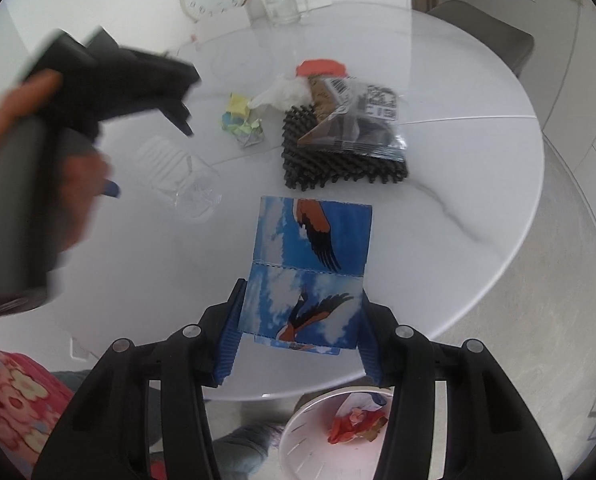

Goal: Collect trash
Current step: 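Grasp the blue printed box with the right gripper while the left grasps the clear plastic bottle, then carry the box and bottle over the pink bin and open both grippers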

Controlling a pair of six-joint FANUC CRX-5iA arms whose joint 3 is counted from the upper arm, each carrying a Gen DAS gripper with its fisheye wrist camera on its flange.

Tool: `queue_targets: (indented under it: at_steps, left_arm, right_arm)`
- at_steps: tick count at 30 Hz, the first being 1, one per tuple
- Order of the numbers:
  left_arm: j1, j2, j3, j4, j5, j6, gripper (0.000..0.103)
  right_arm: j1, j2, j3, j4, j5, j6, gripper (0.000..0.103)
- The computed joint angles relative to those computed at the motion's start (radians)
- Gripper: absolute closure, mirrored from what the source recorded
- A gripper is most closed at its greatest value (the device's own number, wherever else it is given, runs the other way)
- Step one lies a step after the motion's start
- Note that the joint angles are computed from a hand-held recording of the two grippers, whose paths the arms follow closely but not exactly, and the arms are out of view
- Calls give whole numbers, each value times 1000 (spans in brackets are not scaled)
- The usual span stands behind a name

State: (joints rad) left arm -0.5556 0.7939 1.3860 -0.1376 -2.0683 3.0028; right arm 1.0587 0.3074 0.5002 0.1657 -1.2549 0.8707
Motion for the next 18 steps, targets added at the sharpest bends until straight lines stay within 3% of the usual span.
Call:
queue_targets:
  at_steps: [6, 8, 9, 11, 18]
  left_arm:
    - [32, 79, 60, 61, -52, 22, 10]
    - [36, 63, 16, 78, -26, 6, 29]
    - [39, 46, -23, 94, 0, -9, 32]
    - [39, 24, -64, 92, 27, -60, 34]
    - [0, 24, 4, -1, 8, -333, 35]
  right_arm:
    - [14, -56, -69, 34, 26, -88, 53]
    - [18, -66, -82, 40, 31, -113, 53]
    - [19, -69, -87, 44, 34, -125, 53]
    - [23, -79, -103, 50, 48, -152, 53]
    - [55, -120, -171, 100, 77, -265, 53]
